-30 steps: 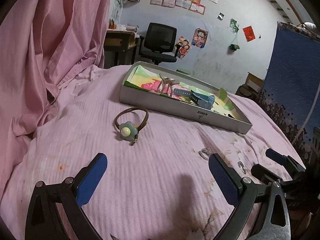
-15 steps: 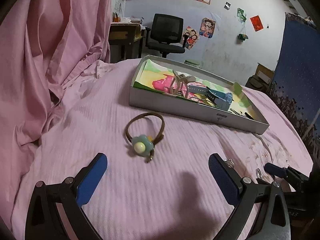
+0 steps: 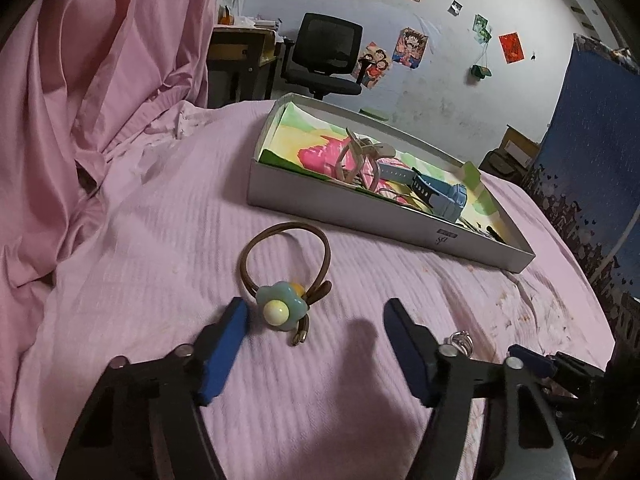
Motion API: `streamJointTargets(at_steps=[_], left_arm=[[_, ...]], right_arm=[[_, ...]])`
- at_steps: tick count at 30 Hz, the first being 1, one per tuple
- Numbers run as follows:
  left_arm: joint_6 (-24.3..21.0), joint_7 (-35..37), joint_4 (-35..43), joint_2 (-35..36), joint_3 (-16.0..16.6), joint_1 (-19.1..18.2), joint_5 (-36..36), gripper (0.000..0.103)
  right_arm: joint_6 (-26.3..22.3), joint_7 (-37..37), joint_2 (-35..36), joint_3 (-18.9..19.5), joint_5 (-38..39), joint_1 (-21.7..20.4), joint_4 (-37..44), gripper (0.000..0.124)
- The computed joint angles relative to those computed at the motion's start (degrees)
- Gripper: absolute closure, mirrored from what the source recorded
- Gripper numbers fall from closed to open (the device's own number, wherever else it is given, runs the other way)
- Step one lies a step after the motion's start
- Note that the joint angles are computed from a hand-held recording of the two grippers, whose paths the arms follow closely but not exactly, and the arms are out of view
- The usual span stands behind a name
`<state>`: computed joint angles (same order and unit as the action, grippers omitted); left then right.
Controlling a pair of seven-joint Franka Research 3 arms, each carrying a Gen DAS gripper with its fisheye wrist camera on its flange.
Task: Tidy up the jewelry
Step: 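Grasp brown flower hair tie with left tool while right tool grasps silver key ring, then carry flower hair tie with left tool while right tool carries key ring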
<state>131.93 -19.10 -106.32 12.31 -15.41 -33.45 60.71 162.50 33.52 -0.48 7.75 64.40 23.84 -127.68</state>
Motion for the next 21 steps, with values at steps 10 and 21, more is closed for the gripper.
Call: streamJointTargets(at_steps=[10, 21], left_arm=[[1.7, 0.6, 0.3, 0.7, 0.2, 0.0, 0.5, 0.069], [3.6, 0.0, -0.5, 0.5, 0.5, -0.2, 1.9, 0.081]], right_arm=[[-0.1, -2.2, -0.2, 0.1, 1.3, 0.3, 0.0, 0.095], [0.5, -4.1, -0.3, 0.1, 3.2, 0.6, -0.2, 0.095]])
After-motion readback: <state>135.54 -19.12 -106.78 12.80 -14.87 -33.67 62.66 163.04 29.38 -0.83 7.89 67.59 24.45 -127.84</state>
